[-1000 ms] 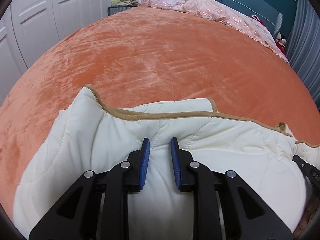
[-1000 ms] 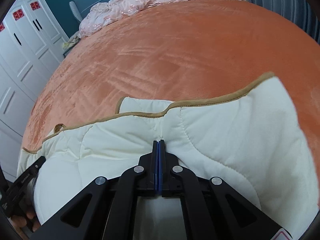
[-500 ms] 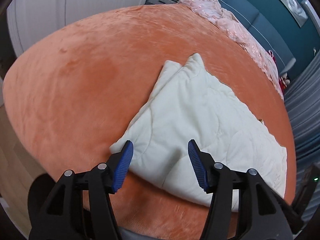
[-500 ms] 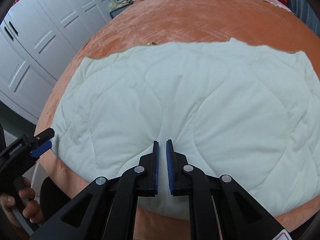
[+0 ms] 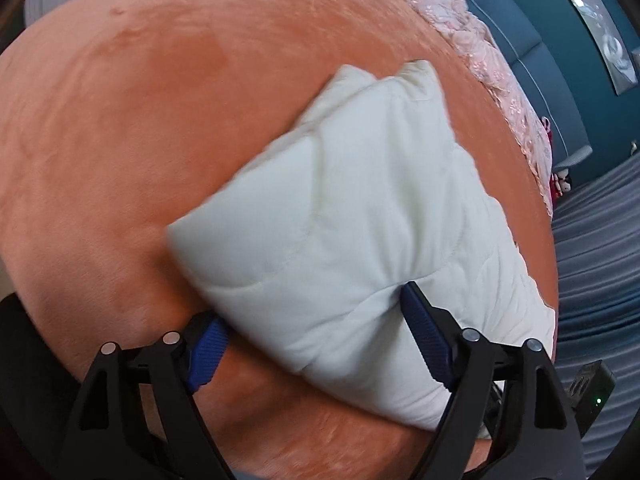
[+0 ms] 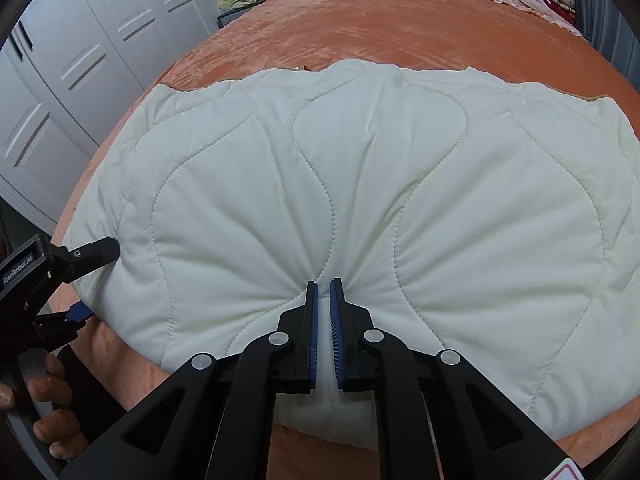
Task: Fold large clothes
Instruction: 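Lift the jacket with both tools and fold it over onto itself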
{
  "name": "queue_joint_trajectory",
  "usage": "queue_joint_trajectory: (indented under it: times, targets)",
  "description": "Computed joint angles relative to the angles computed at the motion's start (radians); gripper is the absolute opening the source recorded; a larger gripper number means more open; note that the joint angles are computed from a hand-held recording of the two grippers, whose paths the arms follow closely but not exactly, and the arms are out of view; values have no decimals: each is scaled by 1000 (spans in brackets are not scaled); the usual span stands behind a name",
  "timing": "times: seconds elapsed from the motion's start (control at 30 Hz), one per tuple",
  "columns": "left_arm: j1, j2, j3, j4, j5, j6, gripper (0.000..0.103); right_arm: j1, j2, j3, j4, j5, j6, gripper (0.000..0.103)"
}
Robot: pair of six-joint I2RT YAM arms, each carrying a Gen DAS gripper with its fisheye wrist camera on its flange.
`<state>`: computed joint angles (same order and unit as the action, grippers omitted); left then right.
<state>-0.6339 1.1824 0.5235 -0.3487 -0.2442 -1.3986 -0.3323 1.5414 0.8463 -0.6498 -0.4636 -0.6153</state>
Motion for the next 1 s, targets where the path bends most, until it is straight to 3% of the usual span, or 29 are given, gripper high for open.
queue_joint_trajectory:
  times: [0.13,0.23,0.3,0.4,0.53,0.63,0.77,0.87,1.0]
  targets:
    - [7,-6,68,-65,-1,22,31,-46,19,114,-191,-26,5,6]
    - [-25,-129,69,-130,-36,27,19,-116,-34,131,-312,-37,-107,5]
    - [-67,-181,100,-180,-72,25,17,-146,-43,108,-339,-8,-167,4]
    - [-166,-165,217,-259,-144,34,15,-145,-2,64,-297,-1,-142,2]
    - [-321,16,476,-347,-262,123,14,-88,2,29,-223,-8,-72,6]
    - [-408,181,678,-379,-328,221,14,-113,19,96,-322,-32,-137,5]
    - [-450,371,863,-356,-303,317,14,-342,90,290,-576,-85,-359,5]
    - [-445,524,975,-337,-236,363,15,-506,142,421,-634,-46,-460,5]
    - [-447,736,1118,-344,-126,415,22,-645,249,598,-689,-50,-501,6]
